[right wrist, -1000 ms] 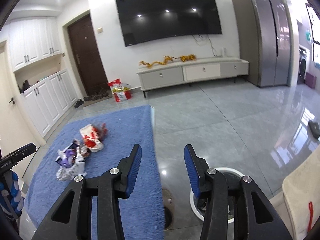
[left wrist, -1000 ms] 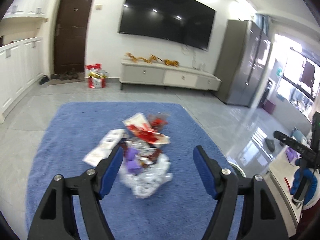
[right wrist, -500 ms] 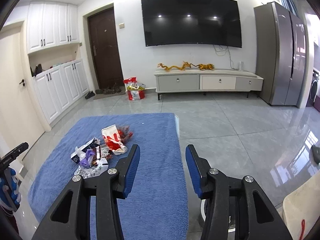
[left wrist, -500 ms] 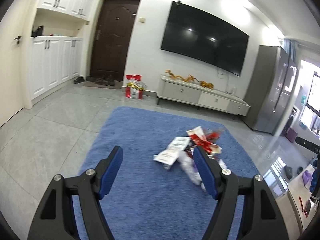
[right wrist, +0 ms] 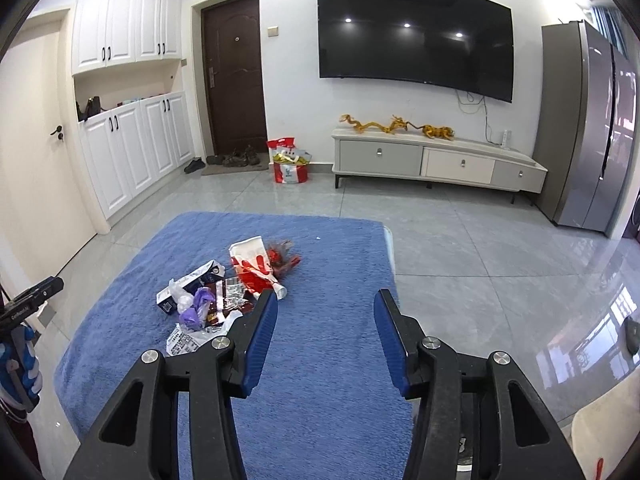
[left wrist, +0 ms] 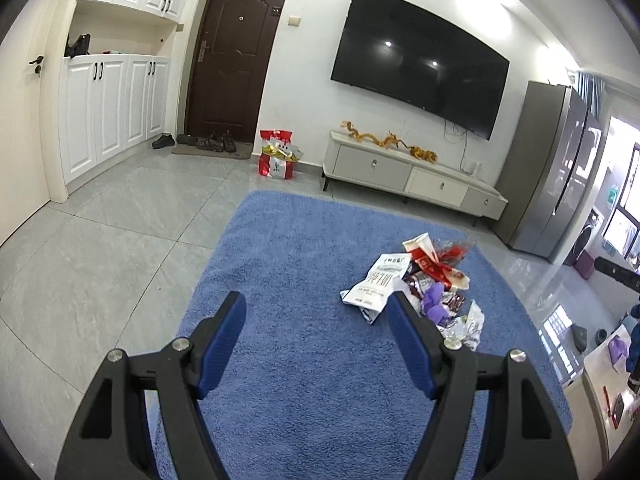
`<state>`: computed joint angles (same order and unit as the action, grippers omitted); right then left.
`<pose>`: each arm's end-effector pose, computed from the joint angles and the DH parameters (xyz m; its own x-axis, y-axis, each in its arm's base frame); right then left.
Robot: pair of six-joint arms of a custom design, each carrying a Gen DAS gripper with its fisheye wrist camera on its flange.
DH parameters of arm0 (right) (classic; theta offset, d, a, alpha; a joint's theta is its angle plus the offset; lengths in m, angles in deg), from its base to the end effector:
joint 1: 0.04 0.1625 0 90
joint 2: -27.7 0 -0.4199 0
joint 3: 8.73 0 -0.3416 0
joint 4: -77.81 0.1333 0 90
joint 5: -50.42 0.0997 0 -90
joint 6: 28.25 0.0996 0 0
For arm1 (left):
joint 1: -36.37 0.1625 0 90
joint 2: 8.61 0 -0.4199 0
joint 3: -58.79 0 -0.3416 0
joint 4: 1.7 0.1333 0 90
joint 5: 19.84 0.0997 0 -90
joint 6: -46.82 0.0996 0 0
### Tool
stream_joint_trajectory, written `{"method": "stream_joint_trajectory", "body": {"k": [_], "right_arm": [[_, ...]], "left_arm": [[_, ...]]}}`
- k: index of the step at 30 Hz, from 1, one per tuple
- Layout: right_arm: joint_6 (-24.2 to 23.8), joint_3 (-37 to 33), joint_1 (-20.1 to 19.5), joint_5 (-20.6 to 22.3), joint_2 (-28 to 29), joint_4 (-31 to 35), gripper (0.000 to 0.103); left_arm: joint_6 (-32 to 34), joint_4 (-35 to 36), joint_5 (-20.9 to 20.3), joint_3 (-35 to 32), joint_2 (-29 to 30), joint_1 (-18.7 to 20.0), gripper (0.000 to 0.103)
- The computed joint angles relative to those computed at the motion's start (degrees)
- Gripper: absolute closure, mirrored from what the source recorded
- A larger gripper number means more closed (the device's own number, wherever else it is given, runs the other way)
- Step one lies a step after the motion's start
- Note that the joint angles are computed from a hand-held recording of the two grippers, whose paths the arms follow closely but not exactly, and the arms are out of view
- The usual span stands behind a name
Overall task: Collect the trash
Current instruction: 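Move both open grippers back to the remaining trash on the rug, then grasp the white milk carton with the left gripper while the right grasps the red-white paper bag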
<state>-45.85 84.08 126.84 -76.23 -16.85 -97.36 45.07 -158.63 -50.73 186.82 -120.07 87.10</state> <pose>0.4518 -0.4791 0.1982 -0.6717 -0.3790 0.6365 -0.7165 0.5508 -0.4281 -0.0058 -0.3527 0.5000 -0.8277 -0.2016 -0.5237 0.3787 0.4880 -0.7864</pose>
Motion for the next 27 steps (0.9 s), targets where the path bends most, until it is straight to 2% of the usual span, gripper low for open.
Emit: {"method": "stream_joint_trajectory", "body": {"k": [4, 13, 23, 27], "right_arm": [[0.23, -2.00, -0.50, 0.54, 1.67, 1.24, 0.053], [0.84, -6.51, -2.74, 3.48, 6.14, 4.19, 0.053], [-0.19, -14.00, -5.49, 7.55, 12.20, 9.55, 0.053], [-0.74, -18.19, -6.68, 9.79, 15.00, 12.90, 0.053]], "left_arm": [[3.10, -1.94, -2.33, -1.20, 2.48, 2.61, 0.032], [6.47, 1.21, -12.16, -8.64, 11.14, 9.57, 0.032], [12.29, 11.51, -21.19, -22.37, 25.79, 14.78, 0.032], [12.42, 17.22, -21.70, -28.41, 31.43, 16.26, 0.032]]}}
